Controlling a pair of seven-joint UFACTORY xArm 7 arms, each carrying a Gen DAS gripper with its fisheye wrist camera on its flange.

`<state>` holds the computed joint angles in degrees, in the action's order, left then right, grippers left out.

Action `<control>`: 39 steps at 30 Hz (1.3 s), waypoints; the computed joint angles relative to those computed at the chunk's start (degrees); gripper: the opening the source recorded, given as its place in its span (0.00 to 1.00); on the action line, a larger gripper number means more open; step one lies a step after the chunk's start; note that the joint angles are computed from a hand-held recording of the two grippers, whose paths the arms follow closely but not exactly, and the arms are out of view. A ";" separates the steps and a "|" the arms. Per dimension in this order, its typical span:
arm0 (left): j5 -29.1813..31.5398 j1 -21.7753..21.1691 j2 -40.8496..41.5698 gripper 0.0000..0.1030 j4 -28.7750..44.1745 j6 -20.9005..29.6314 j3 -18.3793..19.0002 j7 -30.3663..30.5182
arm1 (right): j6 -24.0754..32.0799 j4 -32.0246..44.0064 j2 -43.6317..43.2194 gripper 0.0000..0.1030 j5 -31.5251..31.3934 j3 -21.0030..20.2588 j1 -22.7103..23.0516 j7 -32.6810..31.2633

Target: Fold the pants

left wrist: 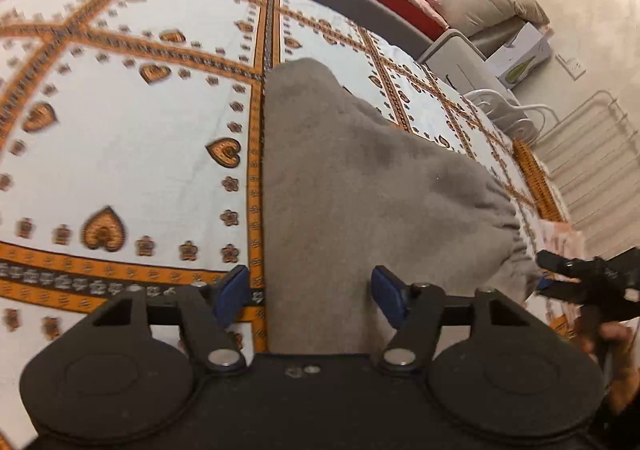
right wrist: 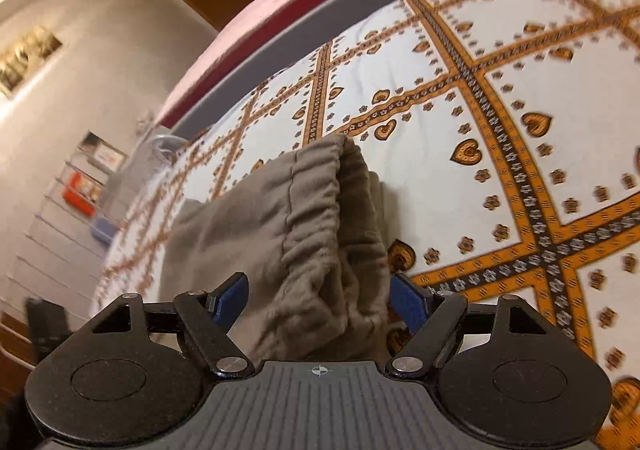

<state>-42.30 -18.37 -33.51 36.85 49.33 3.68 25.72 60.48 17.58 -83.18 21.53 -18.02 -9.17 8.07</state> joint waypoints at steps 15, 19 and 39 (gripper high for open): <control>-10.08 -1.75 7.69 0.45 3.28 1.94 3.86 9.54 | 1.66 -1.69 8.08 0.88 6.06 -9.26 -2.83 -4.35; -14.65 -0.01 10.75 0.43 4.56 6.53 4.96 14.95 | 2.41 -0.79 10.69 0.92 8.77 -10.42 -2.62 -8.46; -24.78 8.73 15.97 0.12 9.42 15.40 0.31 21.25 | -1.16 0.00 11.23 0.45 16.68 -5.01 1.71 -17.03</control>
<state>-67.08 -9.64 -17.54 46.27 64.73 4.00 46.98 59.32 17.58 -71.95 38.21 -23.03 -7.46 -8.96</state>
